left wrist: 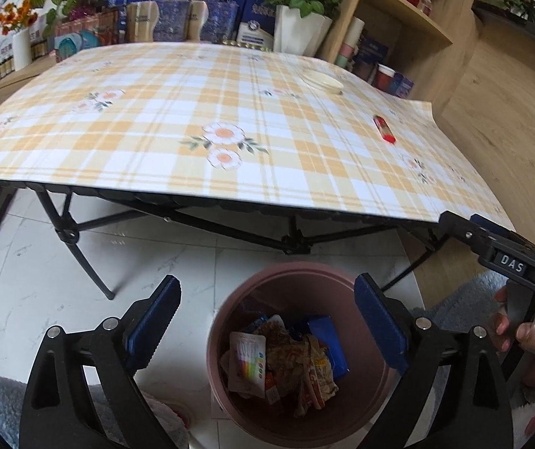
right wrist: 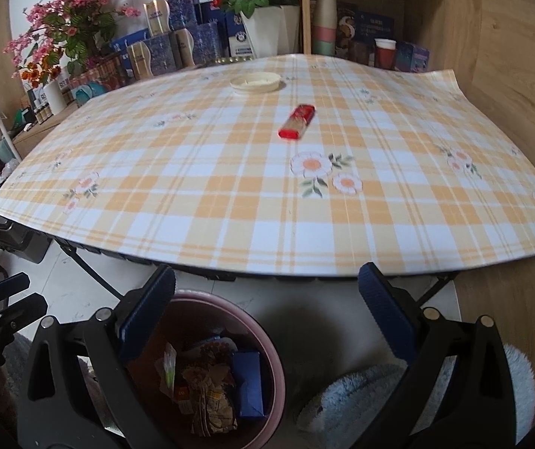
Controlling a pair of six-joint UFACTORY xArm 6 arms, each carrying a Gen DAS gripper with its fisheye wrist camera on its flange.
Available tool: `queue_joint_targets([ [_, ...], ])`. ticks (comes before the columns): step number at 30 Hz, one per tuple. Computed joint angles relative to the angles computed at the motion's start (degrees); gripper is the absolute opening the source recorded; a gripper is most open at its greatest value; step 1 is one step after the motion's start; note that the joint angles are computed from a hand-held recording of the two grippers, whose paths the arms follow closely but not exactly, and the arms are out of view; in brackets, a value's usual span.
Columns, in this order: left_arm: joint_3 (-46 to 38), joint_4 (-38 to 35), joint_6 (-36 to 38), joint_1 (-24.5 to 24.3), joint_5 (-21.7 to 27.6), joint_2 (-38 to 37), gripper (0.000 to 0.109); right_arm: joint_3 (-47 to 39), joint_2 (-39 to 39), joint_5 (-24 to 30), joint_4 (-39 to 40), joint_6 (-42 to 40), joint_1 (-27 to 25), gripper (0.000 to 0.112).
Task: Collect trash
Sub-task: 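Move the right gripper to the red lighter and grasp it, then grasp the cream plastic lid with the left gripper while the right holds the lighter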
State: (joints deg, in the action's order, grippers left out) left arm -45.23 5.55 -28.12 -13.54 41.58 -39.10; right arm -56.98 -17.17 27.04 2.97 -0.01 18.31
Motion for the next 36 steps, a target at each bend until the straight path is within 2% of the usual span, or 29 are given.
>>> queue_joint_targets([
  [4,-1.1,4.8,-3.8,1.1,1.1,0.2,0.093,-2.3,1.4,-1.3,2.6,-2.9,-0.5,0.095],
  [6,-2.4,6.6,-4.9,1.6,2.5,0.8,0.095,-4.9,3.3,-1.0,5.0,-5.3,-1.2,0.083],
  [13,-7.5,11.4,-7.2,5.6,2.8,3.3,0.097,-20.2,15.5,3.4,6.8,-7.8,-4.0,0.070],
  [15,-9.4,12.1,-7.7,6.7,3.1,4.8,0.097,-27.3,21.0,6.8,7.3,-7.3,-4.6,0.061],
  [21,-16.5,12.9,-4.2,8.7,1.6,11.3,0.097,-46.8,35.8,16.1,6.1,-2.6,-4.8,0.057],
  [25,-23.8,9.4,0.8,9.1,0.0,18.4,0.097,-57.6,43.1,22.2,6.4,-0.3,-4.6,0.049],
  [27,-28.0,7.1,3.4,8.8,-0.6,22.5,0.097,-60.6,45.1,24.4,4.0,-0.2,-4.0,0.042],
  [30,-35.3,3.9,7.8,7.9,-0.3,29.4,0.097,-59.5,44.5,23.3,-1.1,-1.8,-2.9,0.032],
  [33,-44.7,0.0,13.0,6.7,0.9,37.7,0.097,-56.4,42.8,20.9,1.2,-3.8,-3.6,0.027],
  [36,-58.9,-3.6,18.4,5.6,4.1,49.7,0.097,-51.9,40.0,16.0,4.3,-4.9,-4.7,0.026],
])
